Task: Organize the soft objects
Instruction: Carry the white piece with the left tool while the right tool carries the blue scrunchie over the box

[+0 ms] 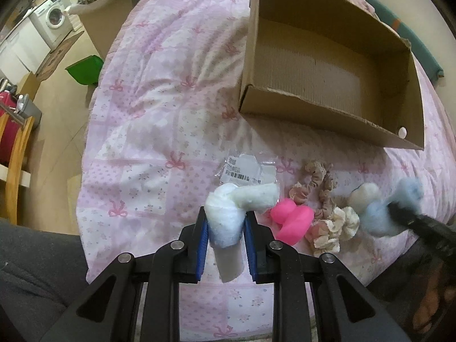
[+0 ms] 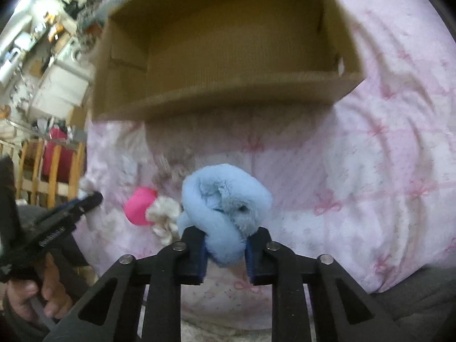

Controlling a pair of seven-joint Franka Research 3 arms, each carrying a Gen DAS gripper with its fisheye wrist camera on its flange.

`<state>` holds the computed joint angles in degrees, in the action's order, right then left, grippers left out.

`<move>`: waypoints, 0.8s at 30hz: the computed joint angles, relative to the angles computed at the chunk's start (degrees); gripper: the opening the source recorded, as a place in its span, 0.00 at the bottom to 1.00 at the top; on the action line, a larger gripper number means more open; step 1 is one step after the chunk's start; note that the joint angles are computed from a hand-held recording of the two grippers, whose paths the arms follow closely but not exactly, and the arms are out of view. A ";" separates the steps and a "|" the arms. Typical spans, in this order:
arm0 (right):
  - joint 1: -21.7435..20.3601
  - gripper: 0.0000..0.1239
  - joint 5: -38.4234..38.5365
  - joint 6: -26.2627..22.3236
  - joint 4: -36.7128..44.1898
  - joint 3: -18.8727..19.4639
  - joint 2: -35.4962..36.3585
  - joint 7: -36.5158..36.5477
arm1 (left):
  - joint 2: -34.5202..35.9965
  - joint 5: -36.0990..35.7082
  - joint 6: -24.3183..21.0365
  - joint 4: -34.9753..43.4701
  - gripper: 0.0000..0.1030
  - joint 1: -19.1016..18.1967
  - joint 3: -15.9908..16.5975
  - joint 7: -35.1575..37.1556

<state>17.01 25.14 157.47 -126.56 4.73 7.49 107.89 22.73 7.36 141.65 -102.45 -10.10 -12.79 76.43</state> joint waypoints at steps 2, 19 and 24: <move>-0.52 0.16 6.28 7.16 -3.17 1.23 -2.84 -4.29 | -0.77 0.04 1.50 -1.00 0.20 0.04 0.19 -0.87; 4.83 0.16 41.87 22.22 -6.12 0.68 -9.39 -35.03 | -3.81 -1.92 6.51 -1.93 0.20 1.32 -0.85 -0.42; 4.85 0.16 45.01 22.78 -5.04 0.43 -9.47 -37.84 | -2.95 -2.72 5.92 1.42 0.20 0.92 -1.02 0.65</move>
<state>21.86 70.16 180.25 -131.60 5.16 -1.98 70.05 19.78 4.64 147.57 -101.03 -9.18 -13.81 77.09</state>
